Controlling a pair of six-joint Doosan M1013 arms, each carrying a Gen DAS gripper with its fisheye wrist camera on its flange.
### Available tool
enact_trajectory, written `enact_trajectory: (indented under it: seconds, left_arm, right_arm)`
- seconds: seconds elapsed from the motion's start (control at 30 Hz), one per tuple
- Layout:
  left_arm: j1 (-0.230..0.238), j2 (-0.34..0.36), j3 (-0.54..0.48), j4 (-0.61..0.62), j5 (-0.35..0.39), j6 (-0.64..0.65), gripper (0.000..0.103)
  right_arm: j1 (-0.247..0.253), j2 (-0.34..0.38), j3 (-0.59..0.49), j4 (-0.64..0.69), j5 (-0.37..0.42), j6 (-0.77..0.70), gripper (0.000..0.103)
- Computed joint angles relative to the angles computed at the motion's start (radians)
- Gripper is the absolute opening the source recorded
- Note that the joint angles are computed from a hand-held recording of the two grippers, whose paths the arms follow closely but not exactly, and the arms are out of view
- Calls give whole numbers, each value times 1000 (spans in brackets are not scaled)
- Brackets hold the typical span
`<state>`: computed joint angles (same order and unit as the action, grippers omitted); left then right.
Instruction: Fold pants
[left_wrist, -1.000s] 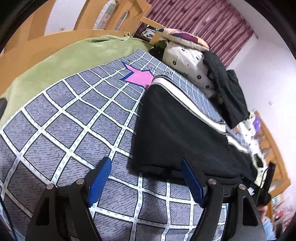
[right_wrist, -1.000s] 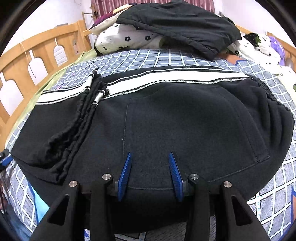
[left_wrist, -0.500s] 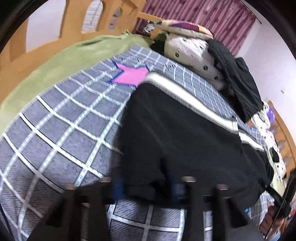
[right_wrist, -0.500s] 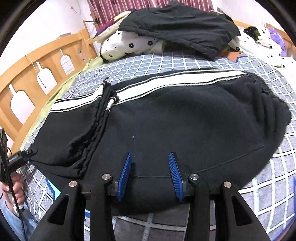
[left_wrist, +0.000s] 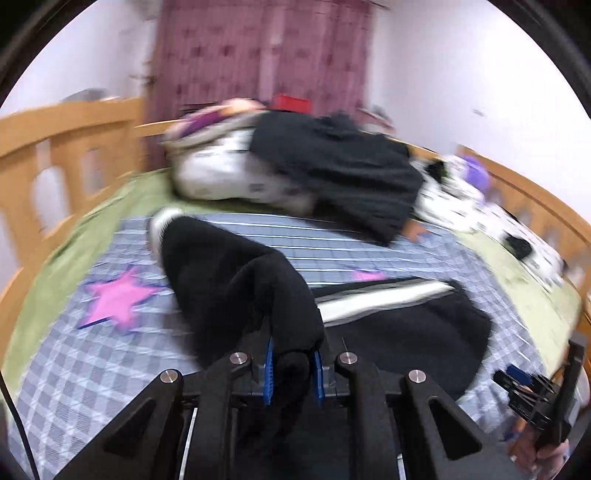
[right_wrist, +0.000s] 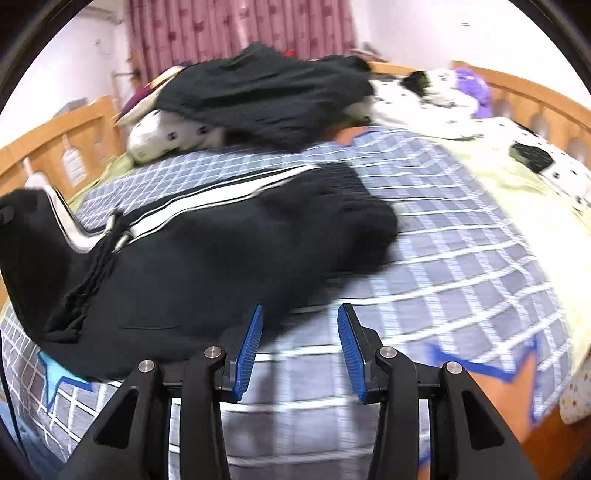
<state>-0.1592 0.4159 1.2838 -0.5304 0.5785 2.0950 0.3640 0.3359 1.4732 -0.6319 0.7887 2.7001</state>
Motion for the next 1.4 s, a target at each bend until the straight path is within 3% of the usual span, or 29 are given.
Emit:
enact_trajectory:
  seconds: [0.2, 0.33, 0.47, 0.57, 0.6, 0.63, 0.73, 0.87, 0.93, 1.03, 1.17, 1.3, 1.33, 1.4]
  left_arm:
    - [-106, 50, -18, -135, 112, 124, 14]
    - [-141, 105, -40, -173, 221, 90, 14]
    - [-142, 100, -15, -127, 240, 122, 15]
    - [-104, 92, -24, -204, 317, 197, 44]
    - [-86, 73, -4, -228, 301, 219, 65]
    - [-76, 56, 15, -241, 273, 235, 72]
    - [-32, 0, 82, -266, 205, 296, 73]
    - [-6, -36, 139, -77, 100, 138, 73]
    - [12, -38, 162, -4, 103, 60, 73]
    - [21, -29, 184, 115, 121, -67, 73]
    - [24, -16, 192, 83, 132, -62, 73]
    - [-4, -4, 180, 148, 95, -128, 73]
    - [-12, 2, 176, 184, 86, -171, 73]
    - [-19, 2, 184, 205, 58, -197, 73]
  right_arm:
    - [-45, -68, 89, -50, -39, 164, 42]
    - [-74, -92, 128, -8, -95, 194, 42]
    - [-81, -94, 139, 40, -140, 169, 42]
    - [-84, -89, 136, 116, -206, 77, 42]
    - [-84, -88, 136, 138, -225, 46, 42]
    - [-86, -85, 131, 178, -254, -3, 42]
    - [-104, -61, 94, 398, -321, -226, 47]
    - [-125, -9, 6, 631, -284, -462, 49]
    - [-134, 25, -48, 717, -226, -574, 49]
    - [-134, 76, -116, 740, -137, -666, 49]
    - [-139, 118, -140, 875, -103, -813, 49]
    - [-133, 134, -160, 909, -88, -860, 26]
    - [-131, 127, -153, 910, -109, -871, 19]
    - [-133, 106, -133, 916, -177, -891, 17]
